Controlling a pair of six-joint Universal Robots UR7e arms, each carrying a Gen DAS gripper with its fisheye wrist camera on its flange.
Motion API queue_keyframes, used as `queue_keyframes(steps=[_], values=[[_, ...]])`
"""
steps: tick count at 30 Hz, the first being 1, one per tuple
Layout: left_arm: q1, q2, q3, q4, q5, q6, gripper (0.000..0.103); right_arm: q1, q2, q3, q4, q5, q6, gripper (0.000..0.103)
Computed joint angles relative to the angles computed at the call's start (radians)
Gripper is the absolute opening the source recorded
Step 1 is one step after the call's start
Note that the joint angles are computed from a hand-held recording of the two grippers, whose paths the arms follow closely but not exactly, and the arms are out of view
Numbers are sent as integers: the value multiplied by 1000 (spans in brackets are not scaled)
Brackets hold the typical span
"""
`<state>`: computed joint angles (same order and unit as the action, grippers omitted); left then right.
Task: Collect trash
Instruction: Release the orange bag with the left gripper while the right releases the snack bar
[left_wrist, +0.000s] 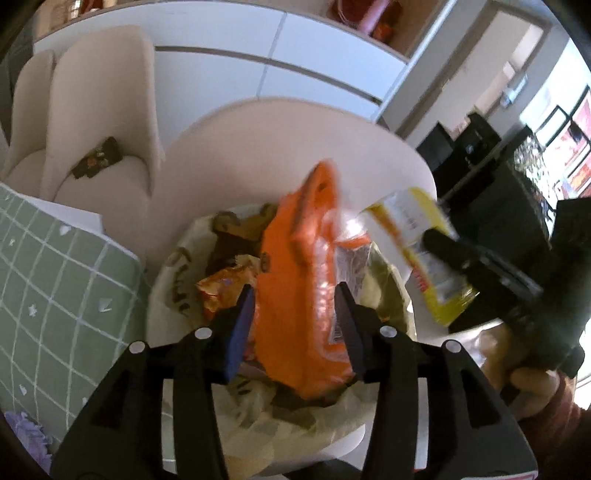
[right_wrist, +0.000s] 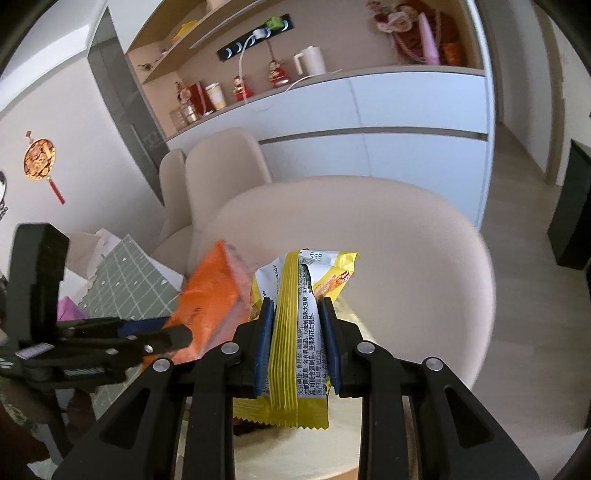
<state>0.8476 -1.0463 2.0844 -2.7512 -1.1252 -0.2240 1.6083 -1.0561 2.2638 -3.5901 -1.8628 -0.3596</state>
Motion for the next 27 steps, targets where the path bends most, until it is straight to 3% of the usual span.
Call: queue_keyframes(steps=[8, 11, 17, 23, 27], values=[[25, -99, 52, -21, 42, -18, 45, 62, 82, -70, 8, 2, 20, 25], [27, -136, 79, -23, 45, -49, 45, 63, 124, -101, 66, -3, 49, 25], [35, -201, 120, -16, 51, -61, 45, 64, 203, -168, 256, -113, 97, 25], [44, -234, 133, -14, 40, -58, 45, 78, 228, -178, 279, -201, 104, 25], [33, -236, 138, -26, 35, -44, 45, 72, 229, -166, 259, -216, 106, 25]])
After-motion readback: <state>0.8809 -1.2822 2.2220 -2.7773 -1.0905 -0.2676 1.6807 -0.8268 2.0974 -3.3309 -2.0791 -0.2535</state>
